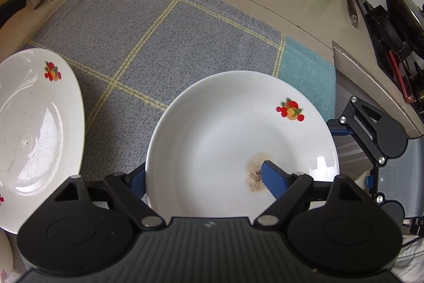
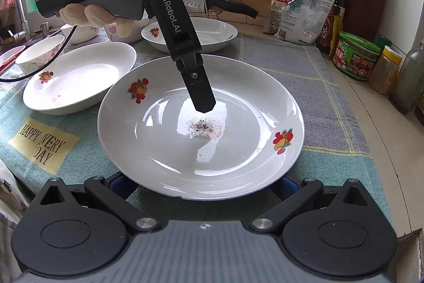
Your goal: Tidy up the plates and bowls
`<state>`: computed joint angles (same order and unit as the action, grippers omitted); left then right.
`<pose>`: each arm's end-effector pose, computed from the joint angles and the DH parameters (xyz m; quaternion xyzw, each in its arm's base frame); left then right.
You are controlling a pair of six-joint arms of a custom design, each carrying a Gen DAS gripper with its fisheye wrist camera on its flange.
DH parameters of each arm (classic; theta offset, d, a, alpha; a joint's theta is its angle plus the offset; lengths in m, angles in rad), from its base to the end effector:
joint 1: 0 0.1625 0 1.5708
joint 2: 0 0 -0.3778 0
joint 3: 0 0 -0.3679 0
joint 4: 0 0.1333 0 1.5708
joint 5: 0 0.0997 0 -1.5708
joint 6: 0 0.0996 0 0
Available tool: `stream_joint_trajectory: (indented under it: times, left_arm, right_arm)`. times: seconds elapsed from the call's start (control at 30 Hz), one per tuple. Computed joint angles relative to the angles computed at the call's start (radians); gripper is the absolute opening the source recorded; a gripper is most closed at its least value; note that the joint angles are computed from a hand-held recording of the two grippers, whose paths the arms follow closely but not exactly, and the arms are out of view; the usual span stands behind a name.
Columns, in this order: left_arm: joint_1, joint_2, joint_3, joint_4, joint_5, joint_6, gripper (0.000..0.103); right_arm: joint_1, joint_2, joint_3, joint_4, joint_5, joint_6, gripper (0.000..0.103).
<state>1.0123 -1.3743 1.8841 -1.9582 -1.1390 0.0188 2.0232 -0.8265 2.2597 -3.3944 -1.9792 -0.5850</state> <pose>-0.1074 -0.5022 0.2515 0.2901 0.9309 0.0006 0.2220 0.2738 -0.3488 0.0294 0.4421 -0.8538 0.1763 0.2111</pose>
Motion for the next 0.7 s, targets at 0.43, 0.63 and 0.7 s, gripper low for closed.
stream_joint_trajectory:
  times: [0.43,0.63,0.7]
  left_arm:
    - [-0.013,0.013,-0.015,-0.061,0.003,-0.011,0.084]
    - [-0.009,0.052,-0.042,-0.109,0.012,-0.002,0.084]
    - [-0.008,0.068,-0.054,-0.122,0.017,0.001,0.084]
  right_arm:
    - [-0.013,-0.036,-0.024,0.029,-0.003,-0.063,0.103]
    - [-0.038,-0.046,-0.049,0.050,0.008,-0.094,0.103]
    - [-0.047,-0.045,-0.062,0.053,0.010,-0.112,0.103]
